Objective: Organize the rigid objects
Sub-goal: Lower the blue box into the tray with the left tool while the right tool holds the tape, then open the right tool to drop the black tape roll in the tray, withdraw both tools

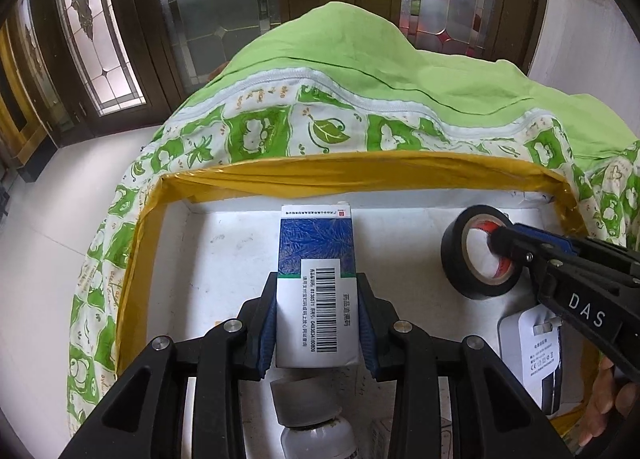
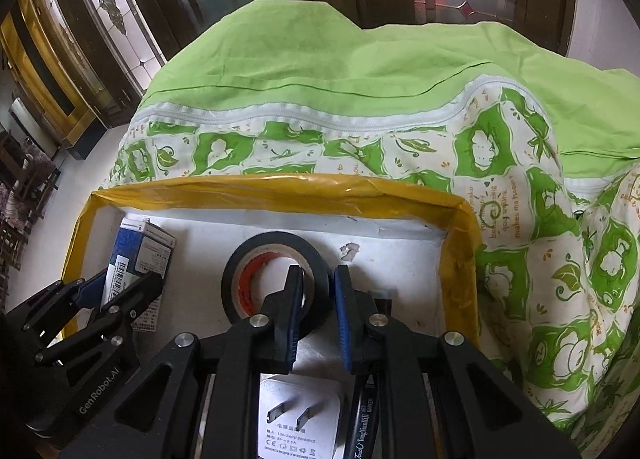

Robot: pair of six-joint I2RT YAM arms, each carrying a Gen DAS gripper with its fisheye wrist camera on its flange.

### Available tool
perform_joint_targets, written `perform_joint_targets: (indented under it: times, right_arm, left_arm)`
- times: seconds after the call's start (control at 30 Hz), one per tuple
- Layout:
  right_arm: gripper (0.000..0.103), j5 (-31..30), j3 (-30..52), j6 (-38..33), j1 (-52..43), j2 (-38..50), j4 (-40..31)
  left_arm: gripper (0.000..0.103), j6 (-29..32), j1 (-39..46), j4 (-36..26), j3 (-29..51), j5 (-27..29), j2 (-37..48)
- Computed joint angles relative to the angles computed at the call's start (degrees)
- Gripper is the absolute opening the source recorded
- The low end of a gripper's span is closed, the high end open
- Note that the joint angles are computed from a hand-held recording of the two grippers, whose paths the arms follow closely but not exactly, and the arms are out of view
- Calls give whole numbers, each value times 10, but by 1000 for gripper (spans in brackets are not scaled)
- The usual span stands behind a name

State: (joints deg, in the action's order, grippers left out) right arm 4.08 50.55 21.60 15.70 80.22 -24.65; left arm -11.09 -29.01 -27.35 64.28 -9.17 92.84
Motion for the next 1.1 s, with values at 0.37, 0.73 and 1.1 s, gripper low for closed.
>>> perform_joint_targets:
  times: [0.37, 0.73, 1.1]
  right_arm:
    - [51, 10, -75, 73, 14, -186, 2]
    - [62, 30, -145, 215, 118, -436, -147]
    - [62, 317, -162, 564, 590, -490, -364]
  left_arm:
    - [70, -8, -35, -23, -86, -43, -179]
    - [77, -221, -225, -250, -274, -192, -506]
    - [82, -551, -537, -437, -270, -322, -462]
